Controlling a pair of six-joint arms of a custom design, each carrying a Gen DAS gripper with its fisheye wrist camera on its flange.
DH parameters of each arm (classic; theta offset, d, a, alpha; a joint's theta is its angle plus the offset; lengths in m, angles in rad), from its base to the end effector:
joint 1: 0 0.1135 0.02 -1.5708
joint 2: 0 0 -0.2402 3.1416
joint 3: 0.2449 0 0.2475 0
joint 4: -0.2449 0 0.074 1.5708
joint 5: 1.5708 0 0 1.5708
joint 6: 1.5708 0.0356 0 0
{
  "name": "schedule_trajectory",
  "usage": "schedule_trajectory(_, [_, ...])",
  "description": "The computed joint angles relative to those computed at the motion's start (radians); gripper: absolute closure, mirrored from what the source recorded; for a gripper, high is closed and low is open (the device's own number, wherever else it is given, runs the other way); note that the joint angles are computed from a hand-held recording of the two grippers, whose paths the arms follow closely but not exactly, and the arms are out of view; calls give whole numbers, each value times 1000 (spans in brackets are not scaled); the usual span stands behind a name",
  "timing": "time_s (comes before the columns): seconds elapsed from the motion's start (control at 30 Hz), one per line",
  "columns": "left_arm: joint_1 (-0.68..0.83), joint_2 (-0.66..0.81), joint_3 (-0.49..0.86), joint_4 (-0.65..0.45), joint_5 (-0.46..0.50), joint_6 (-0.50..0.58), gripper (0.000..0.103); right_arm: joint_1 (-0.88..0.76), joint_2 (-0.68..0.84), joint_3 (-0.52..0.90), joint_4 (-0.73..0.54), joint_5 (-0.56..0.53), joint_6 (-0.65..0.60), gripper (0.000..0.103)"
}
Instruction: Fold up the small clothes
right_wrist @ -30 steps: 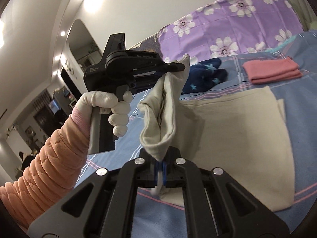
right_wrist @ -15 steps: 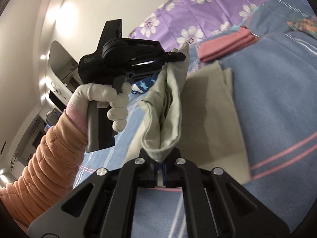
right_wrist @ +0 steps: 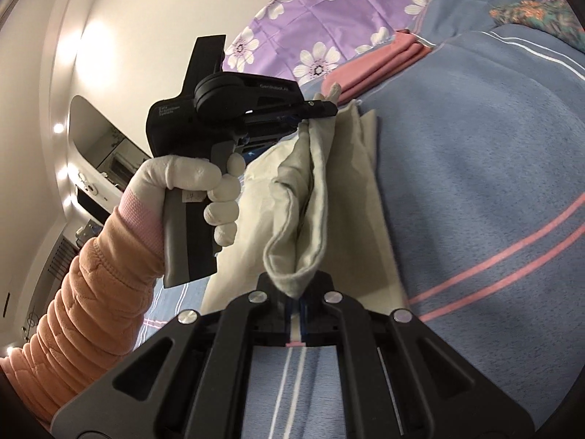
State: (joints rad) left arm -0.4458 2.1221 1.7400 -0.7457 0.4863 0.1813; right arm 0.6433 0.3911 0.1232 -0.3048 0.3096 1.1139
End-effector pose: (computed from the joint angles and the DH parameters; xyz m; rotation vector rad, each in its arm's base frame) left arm 0.3864 -0.2031 0.1890 0.9673 2.4985 -0.7372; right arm 0.1154 0.0729 0.1409 0.6913 2.0848 0.7004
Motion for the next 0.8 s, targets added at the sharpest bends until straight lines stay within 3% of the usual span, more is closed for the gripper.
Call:
schedule_trajectory(0.2, [20,-91,-62,30,46,0,82,-29,45,-30,28,-57,33,99])
schedule_trajectory(0.23, [30,-143,-99,42,53,24,80,-33,30,-45,26,-67,41,99])
schedule_trajectory(0.3, [59,-253,-185,73,63,78,59,-37,17,-59,30,-77,48,99])
schedule_trajectory(0.5, [216,-573,-507,99,94,312,44,-55,28,-72,56,-102,52,94])
schedule_trajectory(0.7, [431,-806,-841,138,104,567,41,-148,43,-90,94,-197,25,93])
schedule_trajectory(0.8, [529,-838,-940,147,97,657,40,-159,71,-81,101,-201,11,92])
